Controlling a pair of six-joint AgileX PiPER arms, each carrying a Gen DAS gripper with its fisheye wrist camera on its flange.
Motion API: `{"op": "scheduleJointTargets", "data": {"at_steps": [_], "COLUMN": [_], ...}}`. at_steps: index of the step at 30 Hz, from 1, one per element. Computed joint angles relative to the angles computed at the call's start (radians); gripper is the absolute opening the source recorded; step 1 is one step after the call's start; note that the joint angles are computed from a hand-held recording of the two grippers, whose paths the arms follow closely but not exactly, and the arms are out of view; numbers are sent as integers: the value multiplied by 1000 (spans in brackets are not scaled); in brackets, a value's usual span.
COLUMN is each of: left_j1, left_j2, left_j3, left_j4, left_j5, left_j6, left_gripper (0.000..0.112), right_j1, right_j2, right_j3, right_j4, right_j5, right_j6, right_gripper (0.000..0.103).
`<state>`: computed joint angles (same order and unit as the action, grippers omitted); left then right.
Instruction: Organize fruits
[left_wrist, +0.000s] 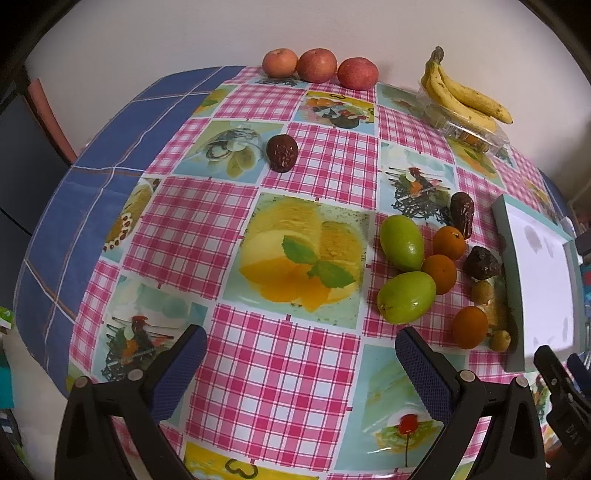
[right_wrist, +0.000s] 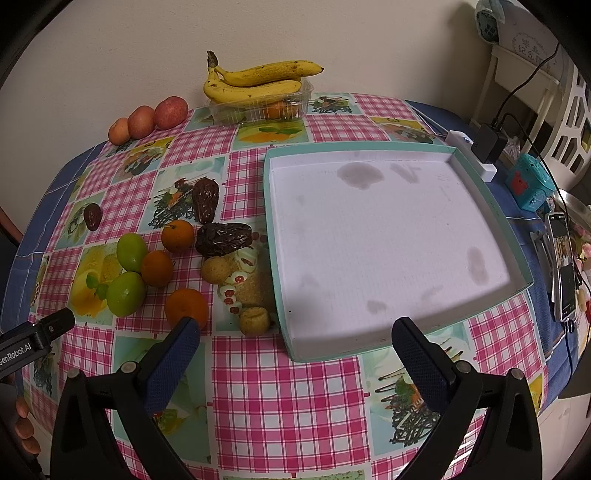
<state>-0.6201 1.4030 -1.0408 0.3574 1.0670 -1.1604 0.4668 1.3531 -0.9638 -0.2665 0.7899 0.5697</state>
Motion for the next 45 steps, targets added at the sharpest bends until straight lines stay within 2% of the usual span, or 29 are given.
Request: {"op": "scheduleJointTargets", "data": {"at_steps": [8,12,16,17,20,22,25,31,36,42,45], "left_j1": [-18,-10,-11,4,75,94,113,169,202,214,220], "left_j2": [-29,-53,-46,-41,-31,-29,-3,35,20,23,24], "left_j3": [31,61,68,66,54,59,46,48,77,76,79], "left_j4": [92,157,217,198,67,36,-1,-77,-135,-200,-227], "left_j5": [-70,-136,-154,-165,-212,-229,-216,-205,-247,-275,-295], "left_j6": [-58,-107,-157,-135,-19,-6,3,15,46,109,131], "left_gripper": [103,103,103,103,103,103,103,101,95,91,90], "right_j1": [-15,-13,-21,-25,-39,-36,-31,-28,-11,5,5], "right_j2": [-10,-11,13,19,36,52,77,137,184,242,263], "right_j3": [11,14,-8,-12,-23,-32,-44,-74,-94,-120,-126], "right_j4": [79,105,151,172,249,273,316,402,418,432,448], "right_j5": [-52,-95,-129,-136,-153,-157,-158,-134,-121,-96,-90], "right_j6": [-64,-85,-134,-156,-237,-265,-315,-392,-413,-420,-434], "right_gripper": [103,103,103,102,92,81,69,60,54,53,46]}}
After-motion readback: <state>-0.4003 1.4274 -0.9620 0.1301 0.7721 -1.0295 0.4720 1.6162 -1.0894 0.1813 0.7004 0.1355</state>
